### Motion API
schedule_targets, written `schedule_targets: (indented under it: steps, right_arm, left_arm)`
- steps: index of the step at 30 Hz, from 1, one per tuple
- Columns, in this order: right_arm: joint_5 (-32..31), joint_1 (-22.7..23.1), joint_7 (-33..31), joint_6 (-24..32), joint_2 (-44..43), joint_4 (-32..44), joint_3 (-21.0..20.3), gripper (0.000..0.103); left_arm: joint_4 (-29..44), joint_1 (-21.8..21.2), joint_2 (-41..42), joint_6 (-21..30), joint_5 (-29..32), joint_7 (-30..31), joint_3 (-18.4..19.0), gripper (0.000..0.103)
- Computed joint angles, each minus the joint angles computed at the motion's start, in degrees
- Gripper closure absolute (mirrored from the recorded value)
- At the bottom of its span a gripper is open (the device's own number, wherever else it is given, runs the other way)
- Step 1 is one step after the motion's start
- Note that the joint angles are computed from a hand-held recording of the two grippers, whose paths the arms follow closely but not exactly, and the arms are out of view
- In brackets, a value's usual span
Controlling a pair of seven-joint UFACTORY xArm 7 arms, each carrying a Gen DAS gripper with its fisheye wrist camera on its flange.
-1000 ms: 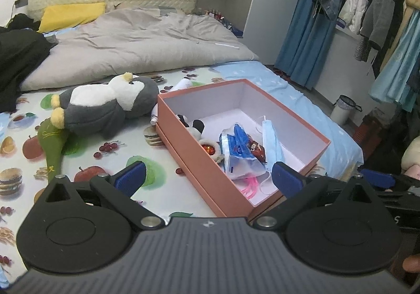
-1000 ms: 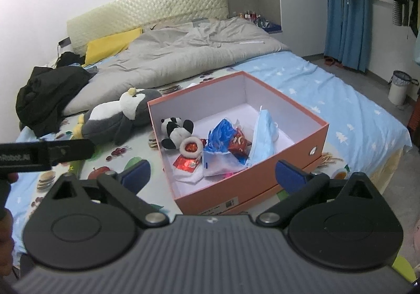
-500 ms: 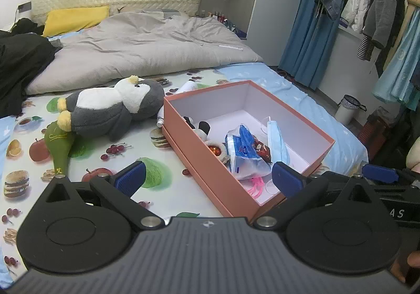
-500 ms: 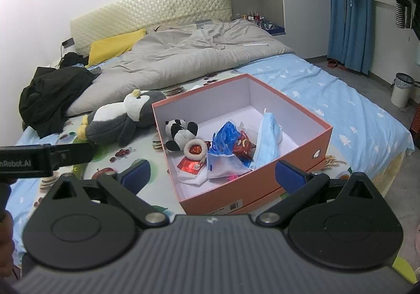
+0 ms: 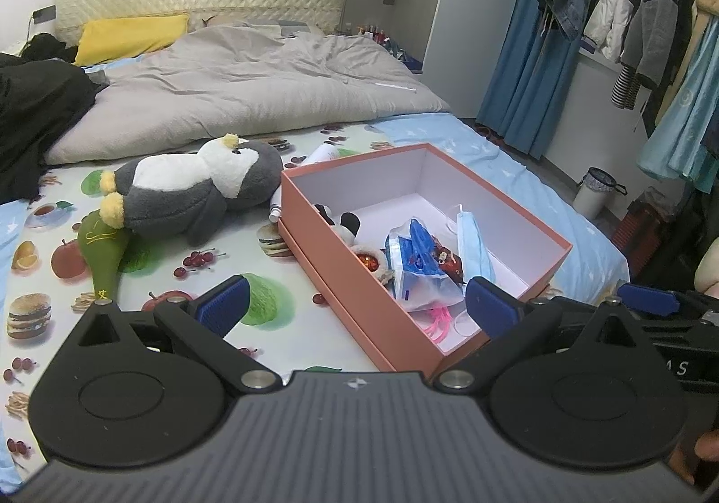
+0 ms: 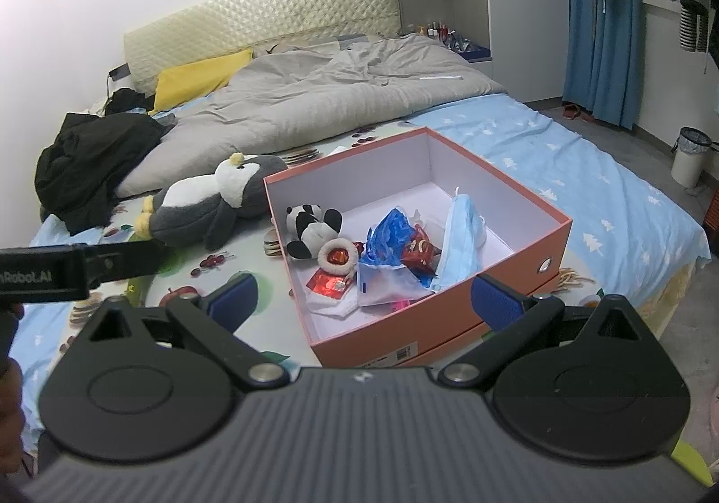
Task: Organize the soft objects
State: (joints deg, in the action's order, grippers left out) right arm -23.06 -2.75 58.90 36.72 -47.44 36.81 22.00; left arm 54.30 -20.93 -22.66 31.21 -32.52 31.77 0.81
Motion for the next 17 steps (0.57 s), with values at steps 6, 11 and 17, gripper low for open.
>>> schedule_targets:
  steps: [6, 11, 17]
  right_arm:
    - [-0.09, 0.01, -0.06, 0.1, -0.12, 0.0, -0.06, 0.0]
    - [-0.3, -0.07, -0.31, 0.13, -0.51, 0.03, -0.17, 0.0]
    - [-0.09, 0.12, -0.61, 0.41, -0.87, 0.21, -0.21, 0.0]
  left_arm:
    - [-0.17, 0.17, -0.17, -0.04, 0.27, -0.17, -0.2, 0.0]
    - [-0.23, -0.29, -0.26, 0.08, -0.11, 0.16, 0.01, 0.0]
    - [-0.36, -0.58, -0.43, -0.16, -0.79, 0.39, 0.14, 0.0]
